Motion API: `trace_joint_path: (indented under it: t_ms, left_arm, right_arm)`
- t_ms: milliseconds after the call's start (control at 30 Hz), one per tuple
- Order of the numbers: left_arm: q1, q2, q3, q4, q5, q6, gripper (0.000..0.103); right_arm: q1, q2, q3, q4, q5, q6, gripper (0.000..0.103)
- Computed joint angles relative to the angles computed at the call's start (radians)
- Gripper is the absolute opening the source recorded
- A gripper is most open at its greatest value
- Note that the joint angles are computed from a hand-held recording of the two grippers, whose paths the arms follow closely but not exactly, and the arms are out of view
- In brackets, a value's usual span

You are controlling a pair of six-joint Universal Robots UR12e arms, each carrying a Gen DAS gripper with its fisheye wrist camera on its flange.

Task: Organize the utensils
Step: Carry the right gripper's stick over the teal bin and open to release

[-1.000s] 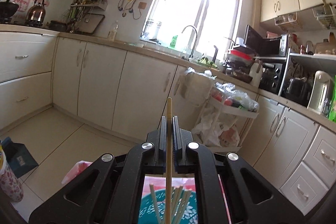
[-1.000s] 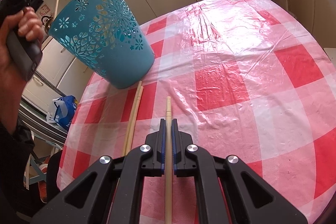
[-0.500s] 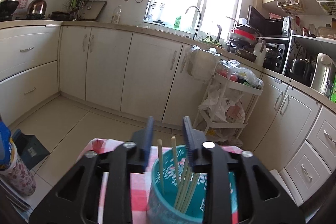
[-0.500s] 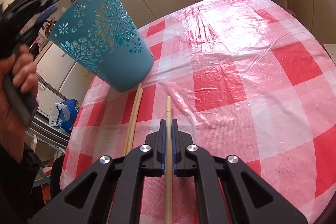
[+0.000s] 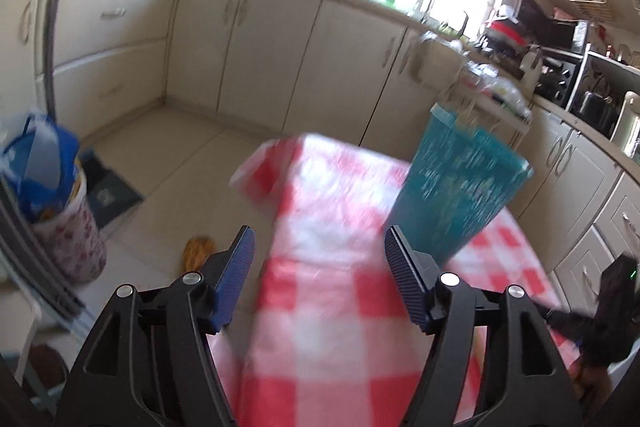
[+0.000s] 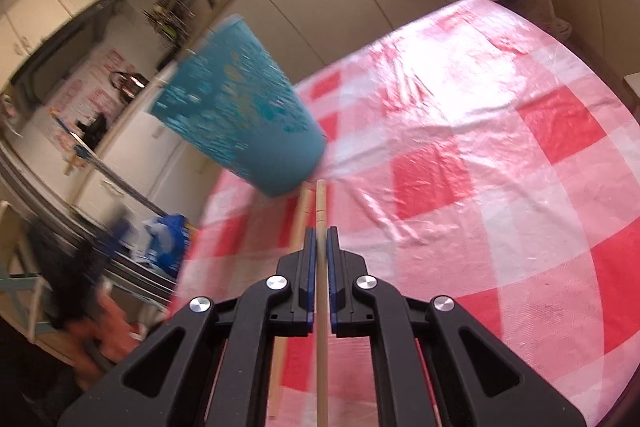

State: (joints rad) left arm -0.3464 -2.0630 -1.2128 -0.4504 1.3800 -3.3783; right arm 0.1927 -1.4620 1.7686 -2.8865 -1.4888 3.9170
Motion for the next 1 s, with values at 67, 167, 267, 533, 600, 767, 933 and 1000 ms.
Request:
trace_joint_path:
  t_ms: [67,167,267,533,600,767,933,1000]
  left_arm:
    - [0.016,0.022,-0.055,-0.002,-0.018,-0.014,0.064]
    - [0.03,0.035,-0.1,0.009,-0.034,-0.017,0.064]
    - [0.044,0.039,-0.125,0.023,-0.051,-0.035,0.064]
    - [0.05,0.023,-0.106,0.041,-0.092,-0.052,0.064]
    - [0.05,0.02,-0.104,0.041,-0.101,-0.053,0.064]
    - [0.051,0.017,-0.101,0.046,-0.117,-0.052,0.064]
    - [0.055,0.015,-0.102,0.051,-0.142,-0.05,0.064]
    - [0.058,0.014,-0.101,0.048,-0.157,-0.059,0.064]
  right_arm:
    - [0.0,0.001,0.003,-0.065,0.021,0.005,0.006]
    - [-0.001,0.007,-0.003,-0.145,0.043,0.012,0.006]
    - [-0.002,0.015,-0.017,-0.196,0.059,0.022,0.006]
    - [-0.007,0.049,-0.143,-0.215,0.067,-0.019,0.006]
    - [-0.006,0.072,-0.205,-0.199,0.044,-0.051,0.006]
    - [0.001,0.157,-0.382,-0.155,-0.064,-0.122,0.006]
    - [0.025,0.263,-0.552,-0.1,-0.267,-0.184,0.006]
    - [0.037,0.3,-0.601,-0.055,-0.343,-0.2,0.006]
